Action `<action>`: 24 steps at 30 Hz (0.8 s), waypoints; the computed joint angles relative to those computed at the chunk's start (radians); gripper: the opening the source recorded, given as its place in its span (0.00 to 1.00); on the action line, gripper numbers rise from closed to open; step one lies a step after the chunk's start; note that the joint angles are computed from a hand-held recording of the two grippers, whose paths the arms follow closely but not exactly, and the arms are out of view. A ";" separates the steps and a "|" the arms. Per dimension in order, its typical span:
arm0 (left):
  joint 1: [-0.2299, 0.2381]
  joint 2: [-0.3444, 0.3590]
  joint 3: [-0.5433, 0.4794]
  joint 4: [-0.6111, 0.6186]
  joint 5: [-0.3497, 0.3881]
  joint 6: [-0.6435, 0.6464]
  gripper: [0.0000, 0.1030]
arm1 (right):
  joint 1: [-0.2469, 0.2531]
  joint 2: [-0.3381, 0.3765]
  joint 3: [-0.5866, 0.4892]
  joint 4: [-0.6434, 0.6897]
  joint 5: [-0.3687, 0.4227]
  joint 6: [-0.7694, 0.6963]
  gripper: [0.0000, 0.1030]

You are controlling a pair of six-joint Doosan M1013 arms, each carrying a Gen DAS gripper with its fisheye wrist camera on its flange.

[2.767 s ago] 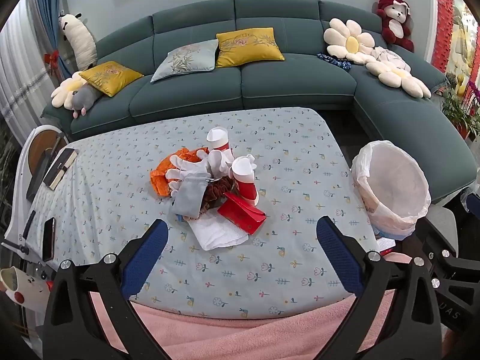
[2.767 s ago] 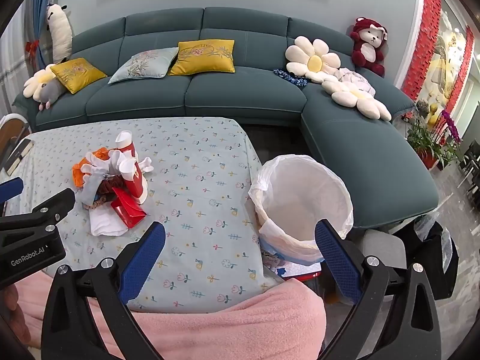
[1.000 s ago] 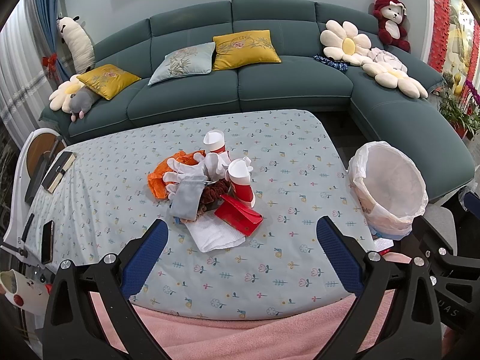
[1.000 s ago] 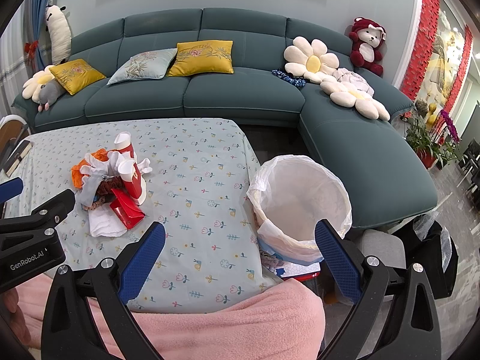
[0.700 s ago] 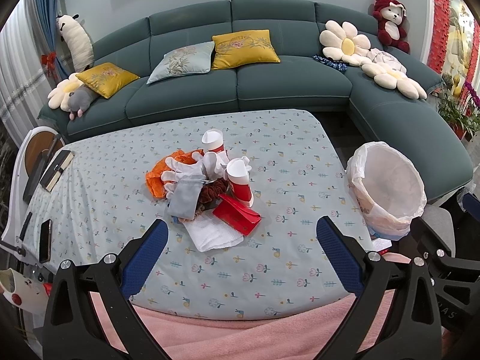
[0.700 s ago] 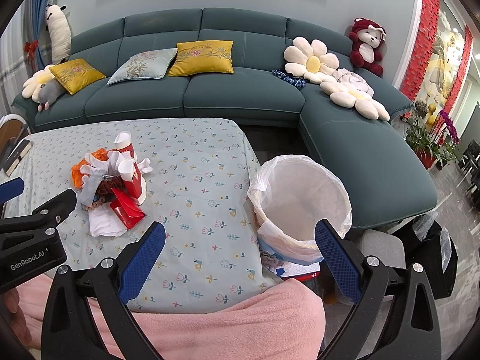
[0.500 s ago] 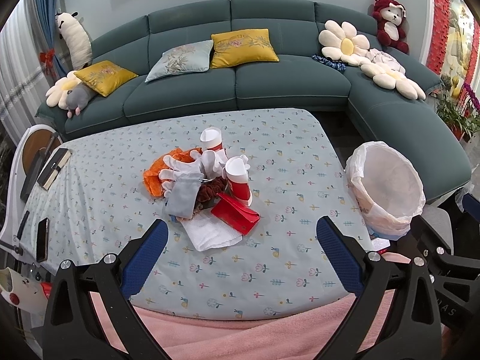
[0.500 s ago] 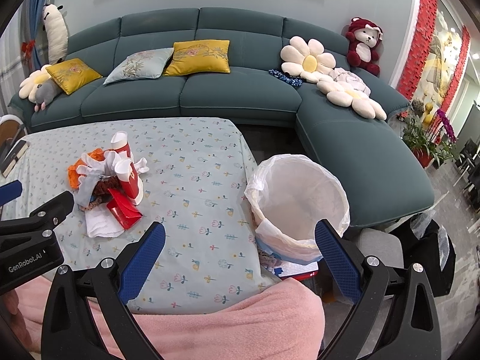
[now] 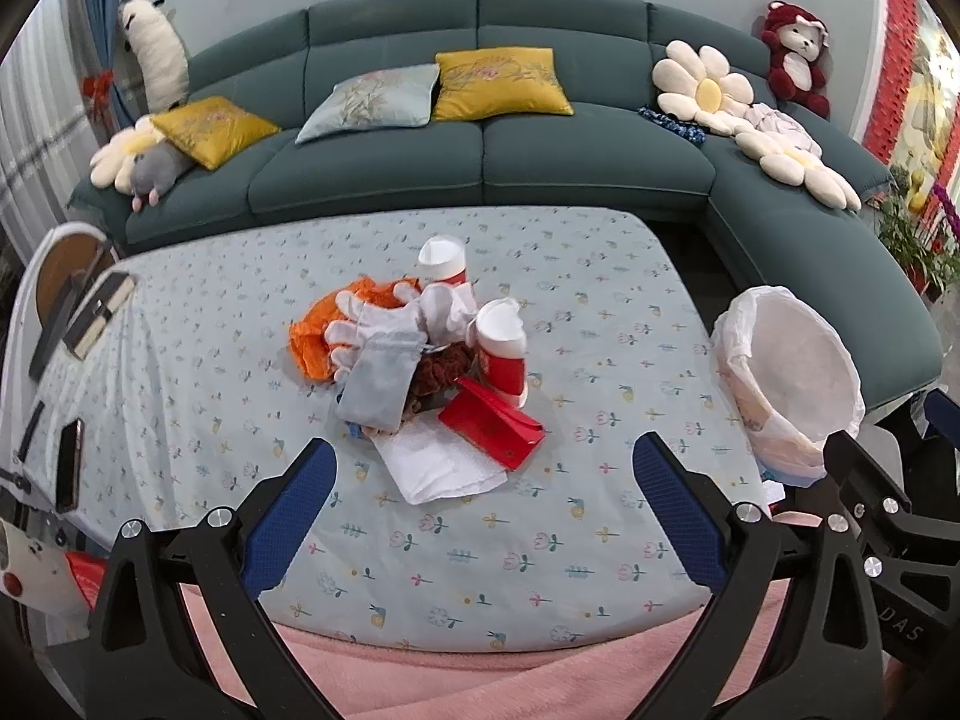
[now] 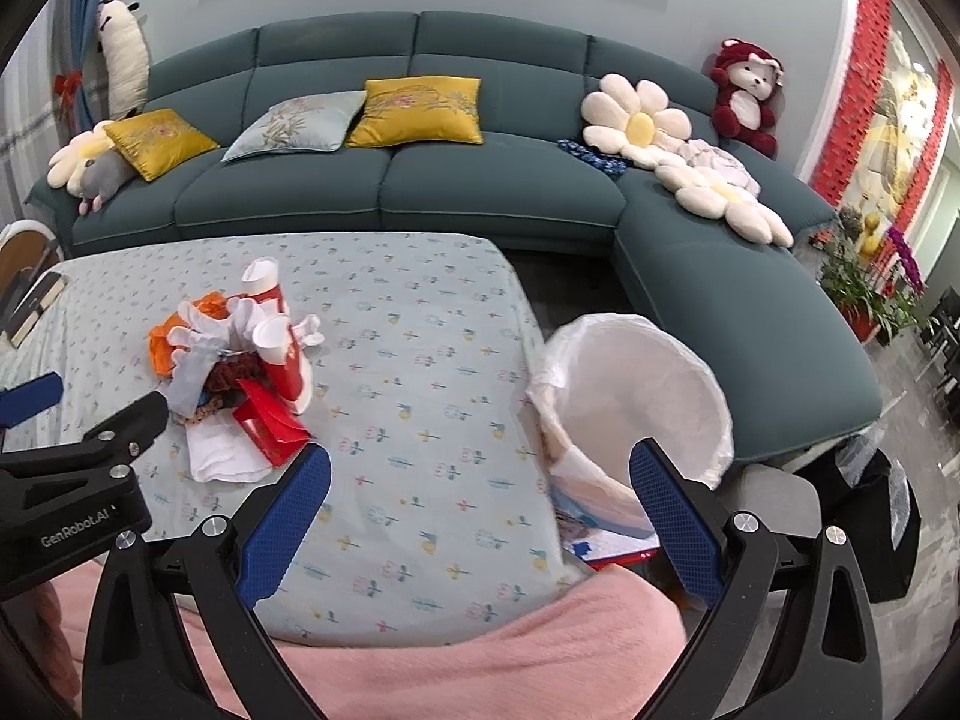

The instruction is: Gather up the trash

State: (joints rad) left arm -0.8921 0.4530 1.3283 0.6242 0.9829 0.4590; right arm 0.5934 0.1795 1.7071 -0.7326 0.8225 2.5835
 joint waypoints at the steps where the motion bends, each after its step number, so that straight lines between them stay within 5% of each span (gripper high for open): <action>1: 0.008 -0.004 0.011 -0.006 -0.012 -0.001 0.92 | 0.001 0.009 -0.007 0.008 -0.011 -0.012 0.93; 17: 0.135 -0.012 0.129 -0.103 -0.070 -0.011 0.92 | 0.011 0.197 -0.167 0.183 -0.106 -0.220 0.92; 24: 0.178 0.016 0.131 -0.185 -0.105 0.054 0.92 | 0.001 0.290 -0.233 0.325 -0.091 -0.365 0.77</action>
